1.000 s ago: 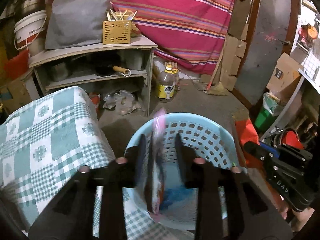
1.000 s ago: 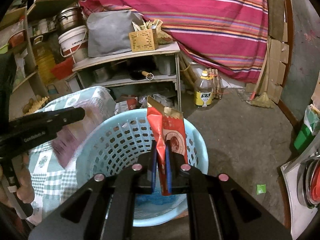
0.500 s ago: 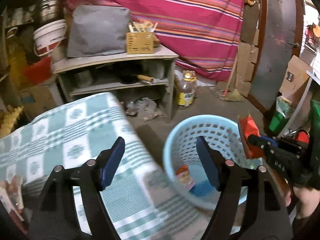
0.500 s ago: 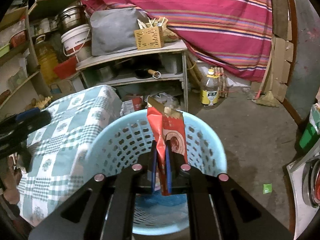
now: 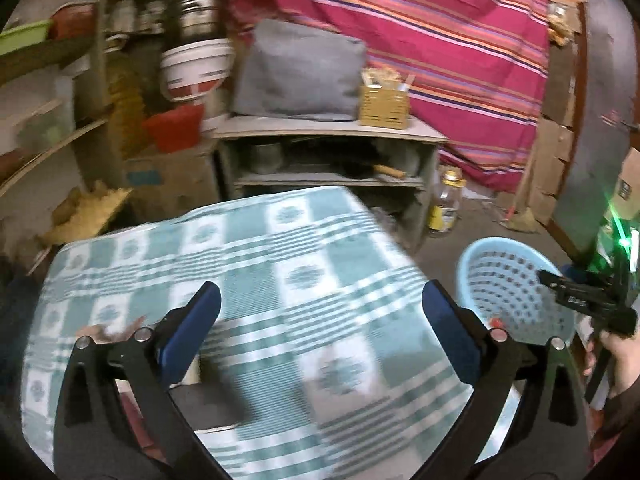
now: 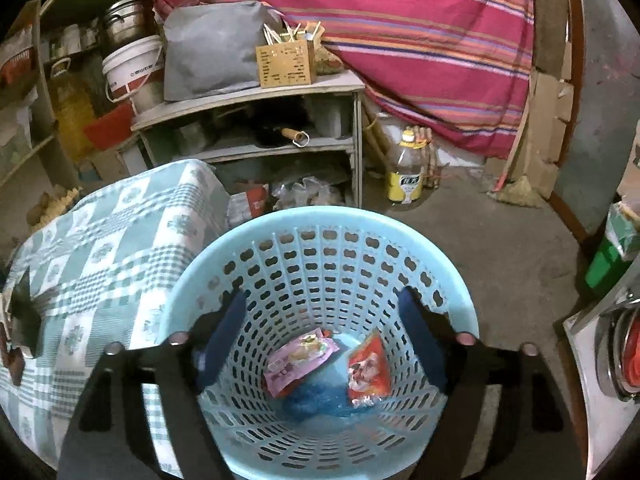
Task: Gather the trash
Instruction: 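Move both open tools back over the remaining trash on the table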
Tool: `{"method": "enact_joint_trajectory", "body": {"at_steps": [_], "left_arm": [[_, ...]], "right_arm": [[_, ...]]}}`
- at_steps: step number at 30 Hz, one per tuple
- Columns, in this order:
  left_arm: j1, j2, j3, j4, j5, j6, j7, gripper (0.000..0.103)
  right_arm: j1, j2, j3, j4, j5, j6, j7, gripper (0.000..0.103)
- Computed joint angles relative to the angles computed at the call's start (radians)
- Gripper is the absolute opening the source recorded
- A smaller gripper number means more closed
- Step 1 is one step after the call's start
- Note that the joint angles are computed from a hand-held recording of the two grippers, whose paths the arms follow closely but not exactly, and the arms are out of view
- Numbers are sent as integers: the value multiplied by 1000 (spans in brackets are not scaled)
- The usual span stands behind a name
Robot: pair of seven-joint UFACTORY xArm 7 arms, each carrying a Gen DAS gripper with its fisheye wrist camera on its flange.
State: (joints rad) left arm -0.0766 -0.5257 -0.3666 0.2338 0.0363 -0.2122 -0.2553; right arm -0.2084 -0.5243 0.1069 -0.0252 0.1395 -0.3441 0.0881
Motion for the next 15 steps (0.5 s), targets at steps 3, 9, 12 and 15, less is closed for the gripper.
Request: {"method": "enact_joint_trajectory", "body": {"at_steps": [3,9,12,15], "left_arm": [[28,-48,70,-51,17,7,40,97],[17,-88,269,-132,34,-6,126,97],[30,-97,358,-165,39,-16,189,97],[31,-116,445,-195,40,-18,251,97]], "right_arm": [[-70,-35,187,-9,80,5,45,86],[-122,-169,457,4,113,101,187,91],[-102,-250,571,22,108,163,288,91],[-67,-314,640,36,93,214,374,93]]}}
